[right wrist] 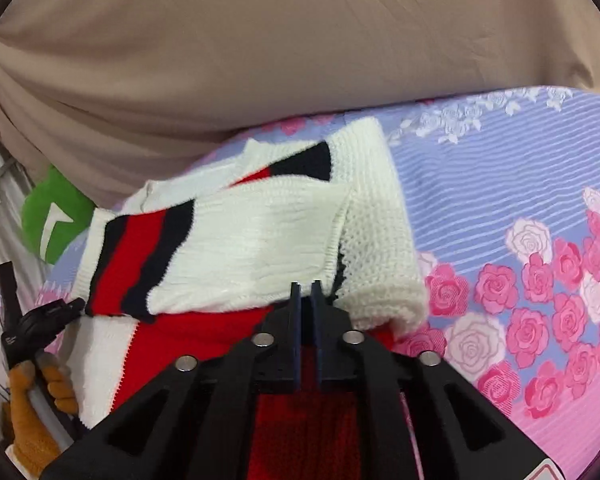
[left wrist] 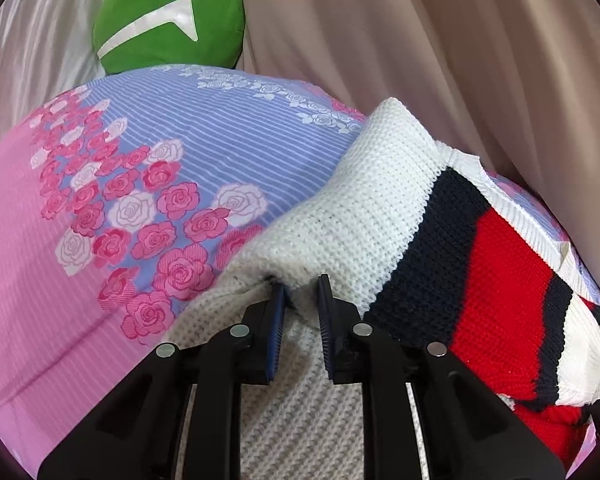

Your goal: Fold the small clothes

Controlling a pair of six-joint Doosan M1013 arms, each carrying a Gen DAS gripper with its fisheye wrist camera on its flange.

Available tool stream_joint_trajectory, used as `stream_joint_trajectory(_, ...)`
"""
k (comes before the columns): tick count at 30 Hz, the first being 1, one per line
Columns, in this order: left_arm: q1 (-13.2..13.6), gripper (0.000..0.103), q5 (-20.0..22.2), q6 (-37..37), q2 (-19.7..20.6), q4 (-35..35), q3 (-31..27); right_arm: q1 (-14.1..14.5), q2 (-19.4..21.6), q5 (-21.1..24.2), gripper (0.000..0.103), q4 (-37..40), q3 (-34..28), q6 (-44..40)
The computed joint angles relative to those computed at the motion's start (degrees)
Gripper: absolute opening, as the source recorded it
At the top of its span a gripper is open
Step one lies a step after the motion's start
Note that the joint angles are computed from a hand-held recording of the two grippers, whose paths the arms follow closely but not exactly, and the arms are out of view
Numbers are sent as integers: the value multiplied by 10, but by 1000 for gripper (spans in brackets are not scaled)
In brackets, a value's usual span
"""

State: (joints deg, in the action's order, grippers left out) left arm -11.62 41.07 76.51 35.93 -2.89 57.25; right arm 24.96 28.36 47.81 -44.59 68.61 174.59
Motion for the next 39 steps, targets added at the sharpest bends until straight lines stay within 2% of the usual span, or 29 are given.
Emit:
stream_joint_trajectory(1,1,17,1,1,1,-4,-1,-1,4,6,36,5,-7,-7)
stream_joint_trajectory(5,-2,17,0,-5,-2,7,2,-11,41,40,36,80,-64,-91)
stream_joint_trajectory(6,-2,16,0,-6,0,10,0,-11,43,38,19,77,-68,-93)
stream_joint_trajectory(7,-1,16,-1,-5,0,10,0,-10,35,9,10,69,-56,-79)
stream_joint_trajectory(9,0,16,-4,-5,-1,9,2,3,11,-31,9,-25,-23,-3)
stream_joint_trajectory(11,1,16,-3,-2,0,9,0,12,1,-16,9,-72,-13,16)
stream_joint_trajectory(12,1,17,-1,-4,1,12,-1,8,5,2,9,-51,-15,-1)
stream_joint_trajectory(14,-1,17,-1,-9,1,23,-2,-9,21,31,9,39,-25,-65)
stream_joint_trajectory(16,-1,17,-2,-9,1,23,-1,-5,12,17,9,28,-17,-53)
stream_joint_trajectory(18,0,17,-3,-9,1,17,0,7,-9,-35,9,-50,10,4)
stream_joint_trajectory(19,0,17,-4,-9,1,15,0,9,-10,-31,9,-50,7,-4)
stream_joint_trajectory(21,-2,17,-4,-16,1,25,0,-4,17,28,9,38,-25,-80)
stream_joint_trajectory(22,-2,17,-2,-18,1,29,-1,-10,22,26,9,67,-27,-94)
stream_joint_trajectory(24,-3,17,0,-20,2,33,-2,-7,5,7,10,54,-12,-59)
stream_joint_trajectory(26,-1,17,2,-8,0,22,-1,8,-13,-4,12,17,4,-19)
stream_joint_trajectory(29,8,17,-3,32,-18,-11,21,41,-36,21,13,-24,23,-3)
stream_joint_trajectory(32,25,17,-16,102,-53,-67,65,76,-62,42,21,-28,55,3)
stream_joint_trajectory(34,38,24,-23,162,-78,-105,100,103,-78,58,36,-35,79,17)
stream_joint_trajectory(36,55,37,-26,233,-109,-145,141,131,-92,65,43,-34,107,42)
stream_joint_trajectory(38,73,42,-24,300,-137,-183,182,153,-100,63,45,-19,128,68)
stream_joint_trajectory(39,81,51,-16,327,-150,-194,199,166,-103,65,45,-15,140,90)
